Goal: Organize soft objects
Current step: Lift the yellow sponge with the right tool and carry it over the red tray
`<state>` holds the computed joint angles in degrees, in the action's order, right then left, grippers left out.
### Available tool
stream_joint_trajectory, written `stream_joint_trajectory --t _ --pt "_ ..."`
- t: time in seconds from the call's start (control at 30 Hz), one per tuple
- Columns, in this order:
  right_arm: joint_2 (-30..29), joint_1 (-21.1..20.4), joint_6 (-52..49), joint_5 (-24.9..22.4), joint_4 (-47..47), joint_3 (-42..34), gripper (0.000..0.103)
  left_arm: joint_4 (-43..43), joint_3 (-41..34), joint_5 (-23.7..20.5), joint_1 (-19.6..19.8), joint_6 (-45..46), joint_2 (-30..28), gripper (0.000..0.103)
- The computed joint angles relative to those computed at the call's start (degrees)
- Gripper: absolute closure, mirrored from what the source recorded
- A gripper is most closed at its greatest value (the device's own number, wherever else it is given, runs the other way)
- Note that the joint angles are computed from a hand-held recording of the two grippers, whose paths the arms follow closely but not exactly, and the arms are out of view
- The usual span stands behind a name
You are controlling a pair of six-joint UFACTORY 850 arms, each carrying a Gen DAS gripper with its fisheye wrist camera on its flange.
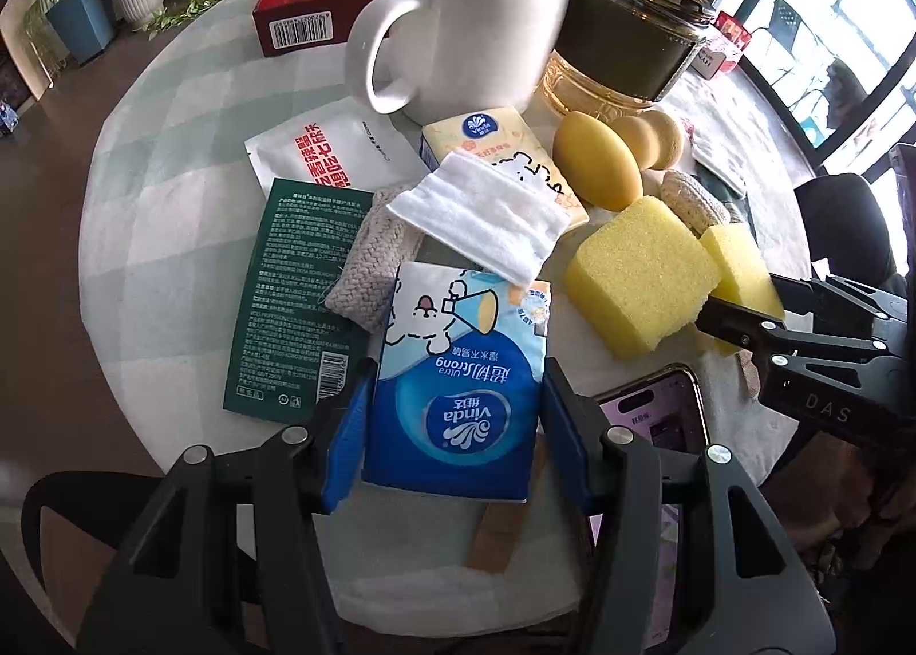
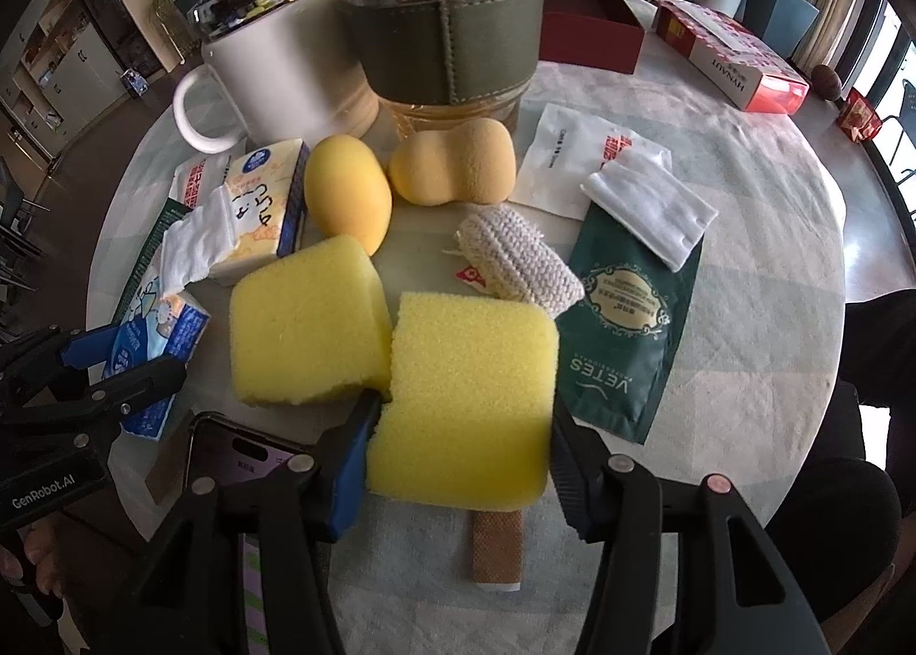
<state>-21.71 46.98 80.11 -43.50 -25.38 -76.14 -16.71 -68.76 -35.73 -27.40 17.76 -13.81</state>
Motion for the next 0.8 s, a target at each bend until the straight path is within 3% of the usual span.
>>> stream_joint_trajectory --t 0.8 --pt "4.3 2.3 7.0 -5.5 -6.0 2.3 0.046 7.1 2.0 1.8 0.0 -10.0 4.5 0.05"
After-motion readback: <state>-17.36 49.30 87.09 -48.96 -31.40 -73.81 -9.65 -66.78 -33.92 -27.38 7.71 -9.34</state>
